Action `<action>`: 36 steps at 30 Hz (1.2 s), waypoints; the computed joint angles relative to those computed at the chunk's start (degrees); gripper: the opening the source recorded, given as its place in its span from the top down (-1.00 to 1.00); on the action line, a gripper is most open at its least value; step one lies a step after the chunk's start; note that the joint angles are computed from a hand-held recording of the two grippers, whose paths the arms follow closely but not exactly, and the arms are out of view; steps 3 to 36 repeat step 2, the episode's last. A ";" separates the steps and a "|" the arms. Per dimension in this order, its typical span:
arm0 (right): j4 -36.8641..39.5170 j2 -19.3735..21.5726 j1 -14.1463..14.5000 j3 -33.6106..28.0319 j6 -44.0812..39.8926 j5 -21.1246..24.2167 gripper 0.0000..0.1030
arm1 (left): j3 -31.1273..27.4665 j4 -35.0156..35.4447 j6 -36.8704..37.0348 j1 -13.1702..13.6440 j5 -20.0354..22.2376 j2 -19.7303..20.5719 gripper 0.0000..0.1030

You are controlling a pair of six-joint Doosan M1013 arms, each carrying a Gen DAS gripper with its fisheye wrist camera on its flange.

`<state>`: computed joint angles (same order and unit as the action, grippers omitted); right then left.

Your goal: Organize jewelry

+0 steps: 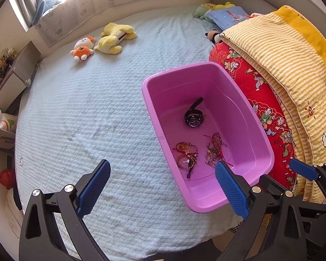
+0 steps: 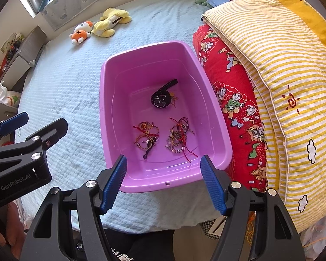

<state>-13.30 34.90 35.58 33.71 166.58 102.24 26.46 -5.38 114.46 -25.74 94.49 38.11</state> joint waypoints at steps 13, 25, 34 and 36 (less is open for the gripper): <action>0.00 0.02 0.00 -0.04 0.06 0.05 -0.30 | -0.06 -0.02 0.04 0.01 0.14 0.05 -0.85; 0.00 0.02 0.00 -0.04 0.06 0.05 -0.30 | -0.06 -0.02 0.04 0.01 0.14 0.05 -0.85; 0.00 0.02 0.00 -0.04 0.06 0.05 -0.30 | -0.06 -0.02 0.04 0.01 0.14 0.05 -0.85; 0.00 0.02 0.00 -0.04 0.06 0.05 -0.30 | -0.06 -0.02 0.04 0.01 0.14 0.05 -0.85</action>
